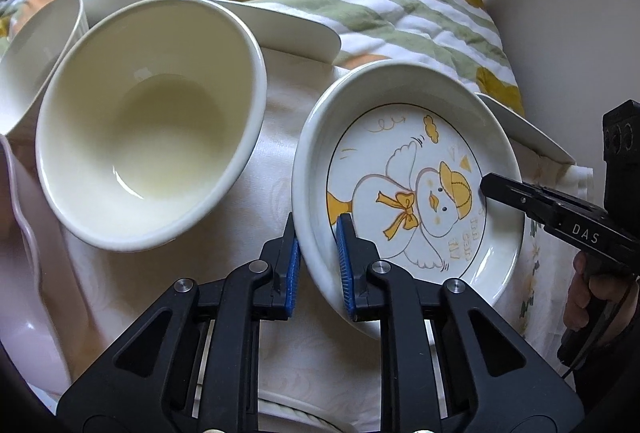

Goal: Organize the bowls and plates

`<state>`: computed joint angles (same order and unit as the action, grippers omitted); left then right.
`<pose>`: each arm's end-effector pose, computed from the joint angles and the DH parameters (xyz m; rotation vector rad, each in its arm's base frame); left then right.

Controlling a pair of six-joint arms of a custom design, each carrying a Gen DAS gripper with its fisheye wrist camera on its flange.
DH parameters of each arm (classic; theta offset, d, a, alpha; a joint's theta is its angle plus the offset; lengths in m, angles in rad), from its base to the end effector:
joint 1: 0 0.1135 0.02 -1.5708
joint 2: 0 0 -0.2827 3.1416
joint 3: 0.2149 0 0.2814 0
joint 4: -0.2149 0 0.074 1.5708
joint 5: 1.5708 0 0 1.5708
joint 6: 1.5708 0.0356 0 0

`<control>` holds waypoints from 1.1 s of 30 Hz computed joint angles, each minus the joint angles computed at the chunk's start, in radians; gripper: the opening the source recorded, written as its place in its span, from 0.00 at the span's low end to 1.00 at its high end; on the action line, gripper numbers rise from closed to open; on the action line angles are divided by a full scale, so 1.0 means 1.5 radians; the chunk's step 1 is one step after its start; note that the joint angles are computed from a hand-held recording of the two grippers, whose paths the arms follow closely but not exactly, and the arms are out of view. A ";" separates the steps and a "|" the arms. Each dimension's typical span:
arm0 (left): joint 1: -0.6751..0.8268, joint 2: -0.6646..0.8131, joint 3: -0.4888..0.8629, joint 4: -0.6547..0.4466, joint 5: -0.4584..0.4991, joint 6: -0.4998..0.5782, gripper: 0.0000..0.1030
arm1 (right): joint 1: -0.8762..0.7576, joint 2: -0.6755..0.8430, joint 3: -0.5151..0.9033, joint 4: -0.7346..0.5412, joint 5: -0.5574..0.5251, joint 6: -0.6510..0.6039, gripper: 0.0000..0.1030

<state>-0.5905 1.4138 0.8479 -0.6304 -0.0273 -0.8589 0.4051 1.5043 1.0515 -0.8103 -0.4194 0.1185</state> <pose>0.2332 -0.1552 0.1940 -0.3852 2.7989 -0.3260 0.2764 0.1343 0.2277 -0.5038 2.8284 0.7055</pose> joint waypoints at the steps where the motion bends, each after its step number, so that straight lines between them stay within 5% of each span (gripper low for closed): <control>1: -0.006 -0.004 0.002 -0.004 -0.007 -0.001 0.15 | -0.001 -0.008 -0.005 0.000 0.001 -0.002 0.11; 14: -0.157 -0.160 0.054 -0.150 -0.138 -0.081 0.15 | 0.024 -0.234 -0.041 -0.086 0.033 0.057 0.11; 19: -0.276 -0.243 0.075 -0.260 -0.221 -0.186 0.15 | 0.094 -0.327 -0.027 -0.145 0.065 0.102 0.11; 26: -0.485 -0.299 0.122 -0.465 -0.321 -0.421 0.15 | 0.276 -0.415 -0.028 -0.164 0.148 0.244 0.11; 33: -0.629 -0.351 0.107 -0.591 -0.343 -0.582 0.15 | 0.464 -0.412 -0.038 -0.140 0.253 0.397 0.11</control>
